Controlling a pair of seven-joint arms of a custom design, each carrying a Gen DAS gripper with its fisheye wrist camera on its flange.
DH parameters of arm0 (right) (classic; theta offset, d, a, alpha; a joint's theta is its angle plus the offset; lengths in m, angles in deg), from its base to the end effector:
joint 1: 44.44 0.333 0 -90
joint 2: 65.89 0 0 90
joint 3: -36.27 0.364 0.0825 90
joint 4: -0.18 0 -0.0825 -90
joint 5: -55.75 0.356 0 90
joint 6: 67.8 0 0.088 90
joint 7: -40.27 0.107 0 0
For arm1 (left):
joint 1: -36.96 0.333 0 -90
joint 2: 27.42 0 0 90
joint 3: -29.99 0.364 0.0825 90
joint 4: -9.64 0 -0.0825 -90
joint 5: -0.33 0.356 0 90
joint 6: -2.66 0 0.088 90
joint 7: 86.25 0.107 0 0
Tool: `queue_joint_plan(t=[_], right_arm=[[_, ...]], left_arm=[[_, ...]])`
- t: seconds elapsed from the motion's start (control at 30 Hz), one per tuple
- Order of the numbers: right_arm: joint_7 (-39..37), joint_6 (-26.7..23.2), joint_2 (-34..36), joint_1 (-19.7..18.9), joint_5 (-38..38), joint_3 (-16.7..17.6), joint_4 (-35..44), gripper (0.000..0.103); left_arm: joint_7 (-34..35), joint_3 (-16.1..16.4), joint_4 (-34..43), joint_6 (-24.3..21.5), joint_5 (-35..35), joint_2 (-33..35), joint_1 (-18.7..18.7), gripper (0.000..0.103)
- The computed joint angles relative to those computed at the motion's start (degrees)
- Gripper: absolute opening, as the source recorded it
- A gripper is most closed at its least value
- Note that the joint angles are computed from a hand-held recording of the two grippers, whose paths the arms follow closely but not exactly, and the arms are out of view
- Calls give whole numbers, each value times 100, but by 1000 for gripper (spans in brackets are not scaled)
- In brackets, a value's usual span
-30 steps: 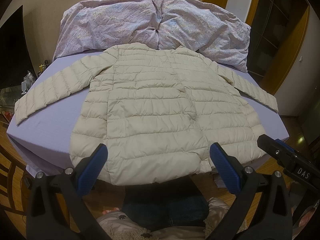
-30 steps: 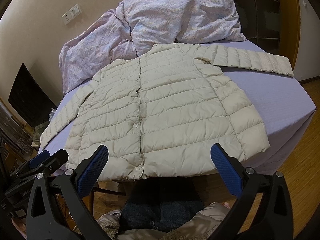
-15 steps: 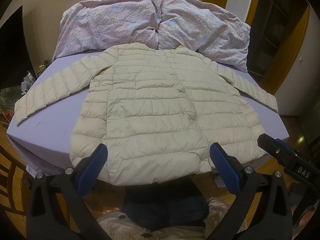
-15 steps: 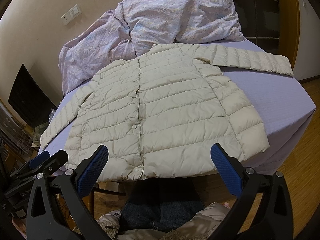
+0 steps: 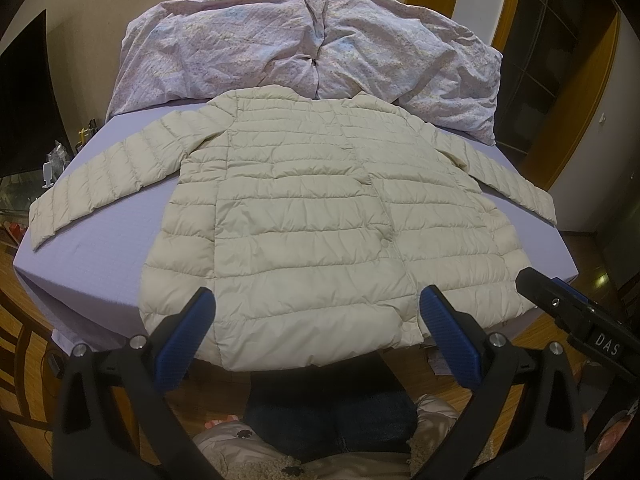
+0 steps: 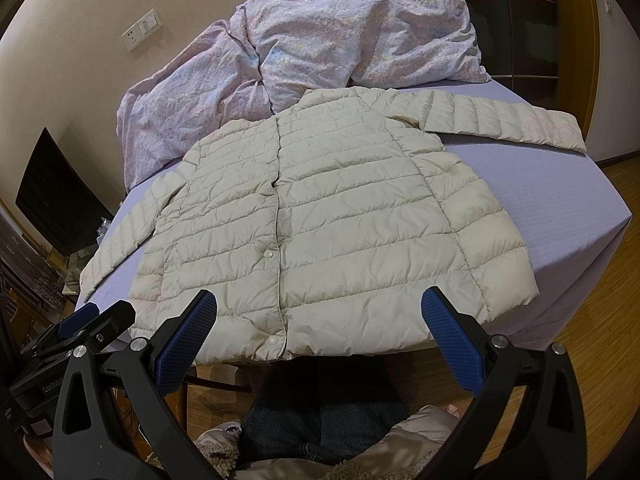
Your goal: Fold large clothes
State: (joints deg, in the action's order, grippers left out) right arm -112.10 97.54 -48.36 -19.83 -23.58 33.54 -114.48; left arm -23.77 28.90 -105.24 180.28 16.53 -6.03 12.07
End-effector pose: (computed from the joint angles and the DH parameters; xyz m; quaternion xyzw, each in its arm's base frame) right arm 0.5418 0.2816 0.4001 -0.5106 0.7613 -0.2147 0.3371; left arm 0.5744 -0.3042 0.4173 -0.5747 0.7379 -0.3160 0.1592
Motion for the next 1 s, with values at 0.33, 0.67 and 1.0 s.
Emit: queue_joint_plan(t=[0.33, 0.67, 1.0], right_arm=[[46, 34, 86, -79, 37, -44, 62, 102], [295, -135, 338, -83, -208, -413, 357, 102], [1592, 571, 743, -1374, -530, -413, 583, 102]], left_arm=[[123, -142, 115, -68, -116, 134, 156, 101], [120, 111, 957, -531, -79, 715, 55, 101], [344, -70, 2868, -1595, -125, 1863, 400, 101]])
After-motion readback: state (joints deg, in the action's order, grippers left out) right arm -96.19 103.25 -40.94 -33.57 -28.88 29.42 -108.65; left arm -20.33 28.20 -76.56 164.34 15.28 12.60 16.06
